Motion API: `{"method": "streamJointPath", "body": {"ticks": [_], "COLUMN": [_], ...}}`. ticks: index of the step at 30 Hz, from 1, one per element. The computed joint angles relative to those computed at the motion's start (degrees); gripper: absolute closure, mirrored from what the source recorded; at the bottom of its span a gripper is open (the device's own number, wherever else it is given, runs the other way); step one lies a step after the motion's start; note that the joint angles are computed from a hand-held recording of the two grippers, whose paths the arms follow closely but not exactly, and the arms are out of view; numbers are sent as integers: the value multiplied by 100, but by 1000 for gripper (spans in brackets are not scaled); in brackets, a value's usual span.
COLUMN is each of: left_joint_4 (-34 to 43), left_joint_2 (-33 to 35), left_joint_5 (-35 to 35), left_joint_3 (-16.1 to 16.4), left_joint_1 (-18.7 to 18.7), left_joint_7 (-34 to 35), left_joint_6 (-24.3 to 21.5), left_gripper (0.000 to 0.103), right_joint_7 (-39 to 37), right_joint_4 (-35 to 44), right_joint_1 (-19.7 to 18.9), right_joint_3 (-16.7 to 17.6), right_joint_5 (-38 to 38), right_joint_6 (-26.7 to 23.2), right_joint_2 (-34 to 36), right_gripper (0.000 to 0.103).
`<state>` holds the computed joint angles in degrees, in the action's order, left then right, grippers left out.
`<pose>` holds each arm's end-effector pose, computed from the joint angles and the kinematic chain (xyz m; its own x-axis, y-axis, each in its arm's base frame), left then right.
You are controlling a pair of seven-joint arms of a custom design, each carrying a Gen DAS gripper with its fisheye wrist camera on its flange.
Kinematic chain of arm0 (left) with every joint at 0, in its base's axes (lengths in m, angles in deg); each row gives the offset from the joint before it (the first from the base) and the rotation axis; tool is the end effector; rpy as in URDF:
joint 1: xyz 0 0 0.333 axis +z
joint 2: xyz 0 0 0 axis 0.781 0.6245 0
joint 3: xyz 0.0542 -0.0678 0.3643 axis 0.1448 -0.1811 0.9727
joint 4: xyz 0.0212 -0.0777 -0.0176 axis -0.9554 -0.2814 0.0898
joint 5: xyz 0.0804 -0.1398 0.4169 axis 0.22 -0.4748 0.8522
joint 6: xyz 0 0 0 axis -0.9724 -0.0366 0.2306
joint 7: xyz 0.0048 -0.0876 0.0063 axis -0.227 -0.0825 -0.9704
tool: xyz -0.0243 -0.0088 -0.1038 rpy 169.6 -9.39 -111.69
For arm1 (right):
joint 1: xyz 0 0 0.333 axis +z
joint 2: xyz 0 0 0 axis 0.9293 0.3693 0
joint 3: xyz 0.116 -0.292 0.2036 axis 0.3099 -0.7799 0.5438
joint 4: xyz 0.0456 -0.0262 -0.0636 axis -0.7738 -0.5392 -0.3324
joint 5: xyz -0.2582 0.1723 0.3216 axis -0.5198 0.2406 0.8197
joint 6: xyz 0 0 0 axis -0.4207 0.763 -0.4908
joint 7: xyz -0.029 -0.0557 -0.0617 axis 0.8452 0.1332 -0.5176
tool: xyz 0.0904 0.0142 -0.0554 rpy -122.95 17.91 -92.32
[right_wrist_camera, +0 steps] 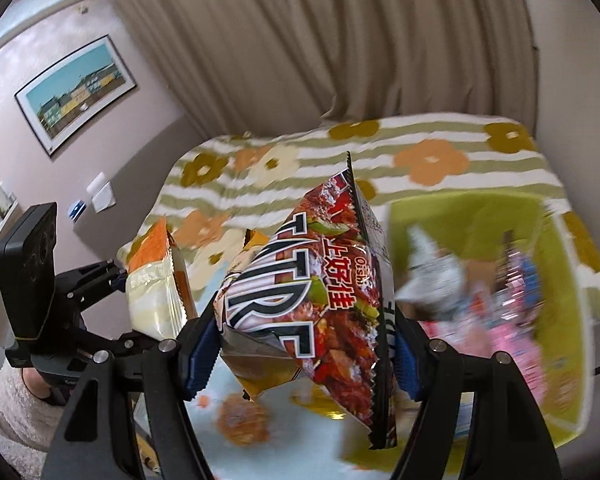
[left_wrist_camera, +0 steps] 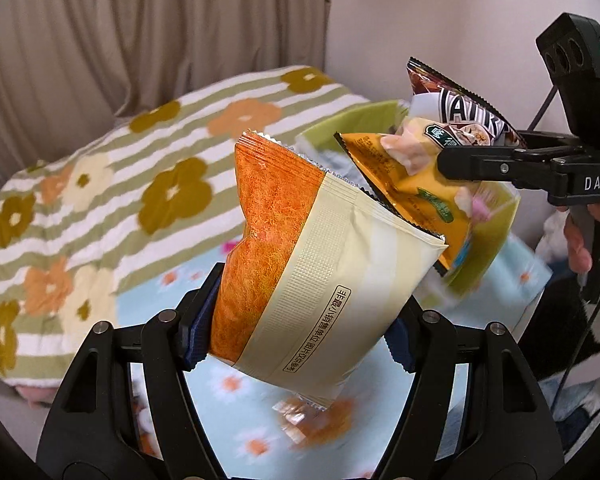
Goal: Organize snacks
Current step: 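Carry both bags over the yellow box and open both tools to drop them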
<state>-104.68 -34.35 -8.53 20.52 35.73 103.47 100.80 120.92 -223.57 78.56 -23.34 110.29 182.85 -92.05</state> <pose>0.4928 -0.1696 0.6532 -0.7037 -0.7102 0.0206 -0.5725 0.5495 -0.6086 0.4311 0.0689 0.6443 0.0995 -0.9230 -0.3718 -0.7369 0.1828 -0.6509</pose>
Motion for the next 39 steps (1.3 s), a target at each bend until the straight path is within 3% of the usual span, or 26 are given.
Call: {"method": "streamJointPath", "body": {"ticks": [8, 19, 23, 25, 26, 39], "left_joint_4": [596, 1395, 1529, 1545, 1498, 603], "left_joint_2": [761, 1883, 2080, 2099, 2057, 1100], "left_joint_5": [132, 831, 941, 1014, 964, 845], "left_joint_3": [-664, -1173, -1229, -1240, -1238, -952], "left_joint_1": [-285, -345, -289, -256, -237, -256], "left_joint_7": [-1111, -2725, -3081, -3175, -3134, -3191], "left_joint_6": [201, -38, -130, -212, -192, 309], "left_gripper": [36, 36, 31, 5, 1, 1], "right_joint_7": [-698, -1054, -1022, -984, -977, -956], "right_joint_4": [-16, -149, -243, -261, -270, -294], "right_joint_1": [-481, -1048, -1180, -1208, -1216, -1148], "right_joint_3": [-597, -901, -903, -881, -882, -842], "right_joint_5": [-140, 165, 259, 306, 328, 476], "right_joint_6": [-343, -696, -744, -754, -761, -810], "right_joint_2": [-101, 1, -32, -41, -51, -5], "right_gripper": [35, 35, 35, 35, 35, 35]}}
